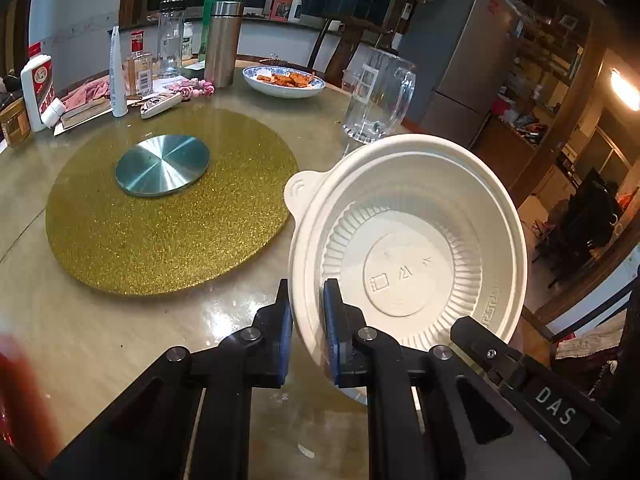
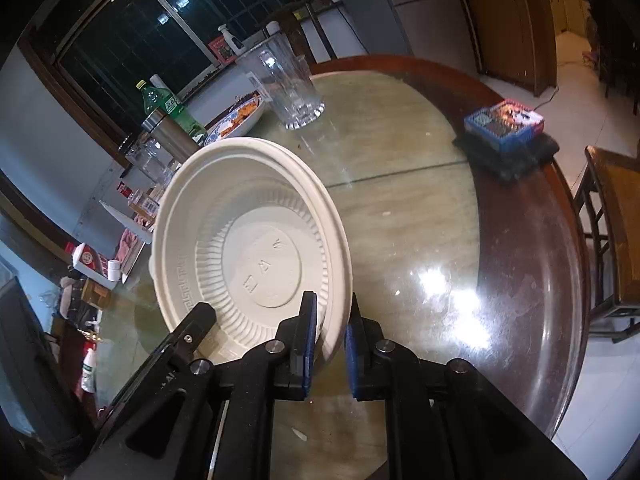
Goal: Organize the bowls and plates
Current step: 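Lift the beige plastic bowl with both tools and carry it toward the stack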
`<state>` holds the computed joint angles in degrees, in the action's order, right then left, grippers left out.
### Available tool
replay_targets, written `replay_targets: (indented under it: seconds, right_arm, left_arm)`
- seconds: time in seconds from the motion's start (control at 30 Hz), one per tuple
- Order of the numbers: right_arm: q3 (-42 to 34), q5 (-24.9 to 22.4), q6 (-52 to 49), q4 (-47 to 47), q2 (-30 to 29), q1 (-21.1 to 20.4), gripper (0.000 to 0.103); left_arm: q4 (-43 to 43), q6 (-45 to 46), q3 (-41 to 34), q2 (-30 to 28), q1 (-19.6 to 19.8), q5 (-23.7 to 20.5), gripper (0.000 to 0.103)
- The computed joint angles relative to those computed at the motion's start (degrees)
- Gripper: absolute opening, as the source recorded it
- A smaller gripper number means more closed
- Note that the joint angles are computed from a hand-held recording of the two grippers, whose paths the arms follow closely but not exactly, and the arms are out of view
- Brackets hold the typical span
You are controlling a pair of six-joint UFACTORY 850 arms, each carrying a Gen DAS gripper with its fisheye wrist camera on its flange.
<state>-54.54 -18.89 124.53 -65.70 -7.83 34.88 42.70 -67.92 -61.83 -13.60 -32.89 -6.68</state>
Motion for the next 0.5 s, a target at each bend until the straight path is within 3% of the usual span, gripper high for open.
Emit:
replay_targets:
  seconds: [0.27, 0.5]
  right_arm:
    - [-0.90, -2.47, -0.61, 0.39, -0.27, 0.91, 0.013]
    - [-0.79, -1.84, -0.37, 0.39, -0.41, 0.84, 0.014]
  left_arm:
    - [1.35, -1.76, 0.71, 0.69, 0.32, 0.84, 0.012]
    - [4.75, -5.09, 0.92, 0.94, 0.20, 0.71, 0.012]
